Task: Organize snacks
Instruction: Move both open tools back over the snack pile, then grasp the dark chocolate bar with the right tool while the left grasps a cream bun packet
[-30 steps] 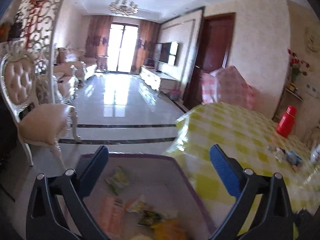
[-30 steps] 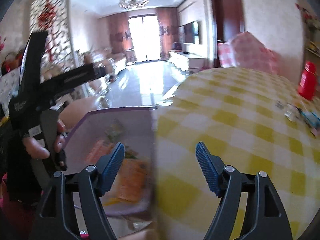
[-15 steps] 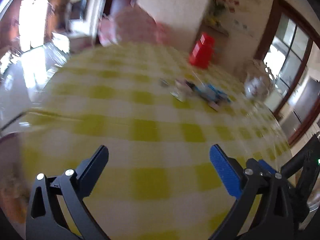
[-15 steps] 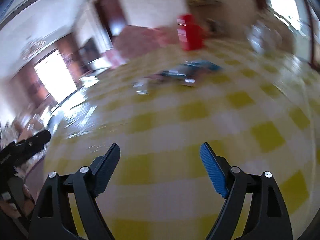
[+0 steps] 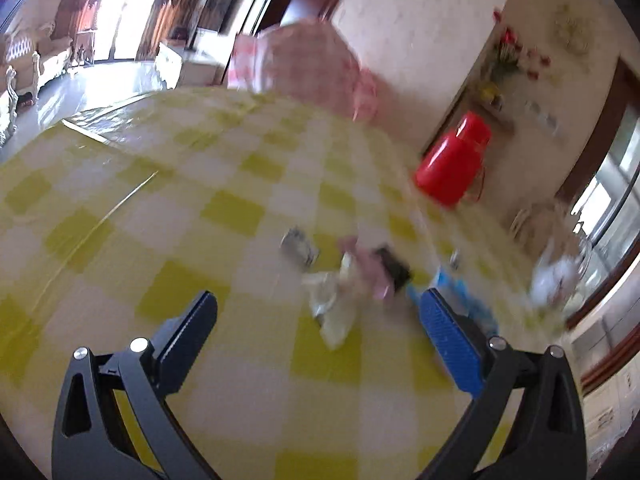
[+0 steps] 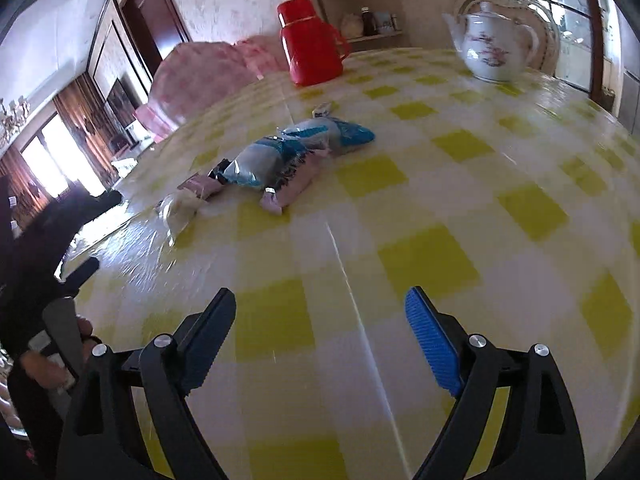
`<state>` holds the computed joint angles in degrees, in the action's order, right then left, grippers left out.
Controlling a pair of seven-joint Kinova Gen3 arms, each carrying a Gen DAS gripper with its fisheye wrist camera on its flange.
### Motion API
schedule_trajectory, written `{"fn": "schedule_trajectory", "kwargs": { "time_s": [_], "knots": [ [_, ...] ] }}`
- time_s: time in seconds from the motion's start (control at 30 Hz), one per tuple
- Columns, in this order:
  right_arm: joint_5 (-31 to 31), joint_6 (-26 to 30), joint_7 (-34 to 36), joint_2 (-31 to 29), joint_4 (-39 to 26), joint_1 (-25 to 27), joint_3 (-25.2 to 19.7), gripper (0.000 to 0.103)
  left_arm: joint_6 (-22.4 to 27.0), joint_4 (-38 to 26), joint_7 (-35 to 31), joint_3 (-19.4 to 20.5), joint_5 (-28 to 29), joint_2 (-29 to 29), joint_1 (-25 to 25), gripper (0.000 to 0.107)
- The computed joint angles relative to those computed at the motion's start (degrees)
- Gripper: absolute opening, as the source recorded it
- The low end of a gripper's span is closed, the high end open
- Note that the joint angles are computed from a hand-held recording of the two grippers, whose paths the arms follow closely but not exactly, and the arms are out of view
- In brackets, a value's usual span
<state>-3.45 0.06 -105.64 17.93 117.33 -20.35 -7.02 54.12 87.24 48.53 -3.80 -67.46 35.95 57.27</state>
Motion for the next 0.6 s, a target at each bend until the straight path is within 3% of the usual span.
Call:
{"fn": "schedule_trajectory", "kwargs": {
  "time_s": [0.13,0.23,0.3,0.37,0.47,0.53,0.57,0.6],
  "knots": [
    [0.4,6.2,-2.1,6.0,-10.4,-8.8,8.6,0.085,0.3,2.2,0.9,3.9,-4.1,-0.8,-3.8,0.101],
    [5.8,11.4,-8.1,10.5,-18.3,-16.7,16.2,0.086,2.9,4.4,5.1,1.1,-3.7,-1.7,-1.5,0.101],
    [8.3,16.0,-10.5,13.6,-23.6,-21.1,20.5,0.086,1.6,6.1,9.4,-1.5,-3.0,-2.3,-0.1,0.101],
    [8.1,20.7,-10.6,16.5,-28.7,-23.0,22.8,0.086,-1.4,7.7,11.1,0.0,-3.8,-3.2,-2.5,0.101],
    [7.9,24.9,-8.5,18.7,-32.7,-20.4,20.8,0.084,-3.5,8.2,10.0,1.8,-3.5,-3.6,-4.7,0.101],
    [9.9,23.2,-5.3,16.6,-30.1,-15.5,15.5,0.066,-3.6,8.6,11.0,1.7,-4.3,-3.7,-4.4,0.101],
    [10.5,20.9,-3.7,15.2,-27.4,-13.1,13.1,0.049,-3.1,8.6,11.1,1.8,-4.3,-3.7,-4.2,0.101],
    [10.2,19.0,-1.9,13.8,-24.8,-10.4,11.0,0.042,-2.6,8.5,11.3,1.9,-4.3,-3.7,-4.1,0.101]
  ]
}}
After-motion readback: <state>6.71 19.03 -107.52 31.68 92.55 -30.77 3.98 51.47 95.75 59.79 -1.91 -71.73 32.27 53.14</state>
